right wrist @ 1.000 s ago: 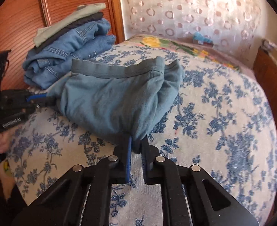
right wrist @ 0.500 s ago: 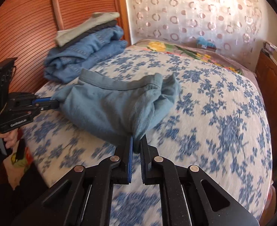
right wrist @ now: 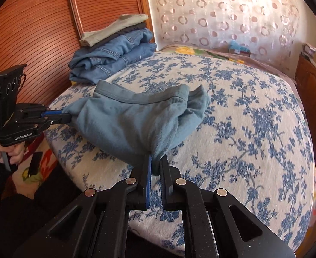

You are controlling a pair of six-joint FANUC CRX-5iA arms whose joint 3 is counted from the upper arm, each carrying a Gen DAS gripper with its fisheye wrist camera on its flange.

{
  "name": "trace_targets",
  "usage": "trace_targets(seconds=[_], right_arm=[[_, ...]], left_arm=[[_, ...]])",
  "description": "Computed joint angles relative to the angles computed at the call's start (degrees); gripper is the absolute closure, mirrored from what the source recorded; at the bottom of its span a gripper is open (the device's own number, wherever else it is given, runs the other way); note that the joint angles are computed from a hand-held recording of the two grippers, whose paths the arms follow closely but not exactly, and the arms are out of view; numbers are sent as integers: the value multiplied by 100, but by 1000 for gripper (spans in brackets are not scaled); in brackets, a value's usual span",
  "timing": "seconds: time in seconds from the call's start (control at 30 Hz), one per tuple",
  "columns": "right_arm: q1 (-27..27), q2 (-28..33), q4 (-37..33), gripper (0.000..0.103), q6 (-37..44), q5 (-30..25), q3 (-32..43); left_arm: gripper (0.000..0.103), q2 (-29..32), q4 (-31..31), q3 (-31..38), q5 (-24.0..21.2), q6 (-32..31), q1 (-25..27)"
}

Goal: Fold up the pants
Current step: 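Move both open grippers to the waistband edge of the folded shorts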

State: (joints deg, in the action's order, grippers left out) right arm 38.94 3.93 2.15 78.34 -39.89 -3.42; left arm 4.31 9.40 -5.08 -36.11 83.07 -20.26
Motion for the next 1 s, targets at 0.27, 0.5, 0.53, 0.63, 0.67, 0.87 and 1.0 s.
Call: trace_targets(seconds=[0.27,0.5,0.53,0.63,0.67,0.87,1.0], right_arm=[[80,-127,278,94,-271,163,-170],[88,-212,643,87,-525,312,-259],[91,-205,701,85,-567,332,-270],[82,-145,746,79,-638,380,-249],[78,-131,731,79,-638,381,-238],[91,-49,730,72,-607,436,-189],[117,2,865,62,-681,495,-196]], left_arm=[[86,-46,-495,147,-108,583,-87],[62,-102,-653,191,-36,713,-66],[62,-105,-641,189,-4,711,-56],[59,-58,-742,281,-42,784,-71],[57,-53,-769,285,-24,801,-78],[39,-34,-544,196,153,668,-53],[37,25,-605,266,153,765,-56]])
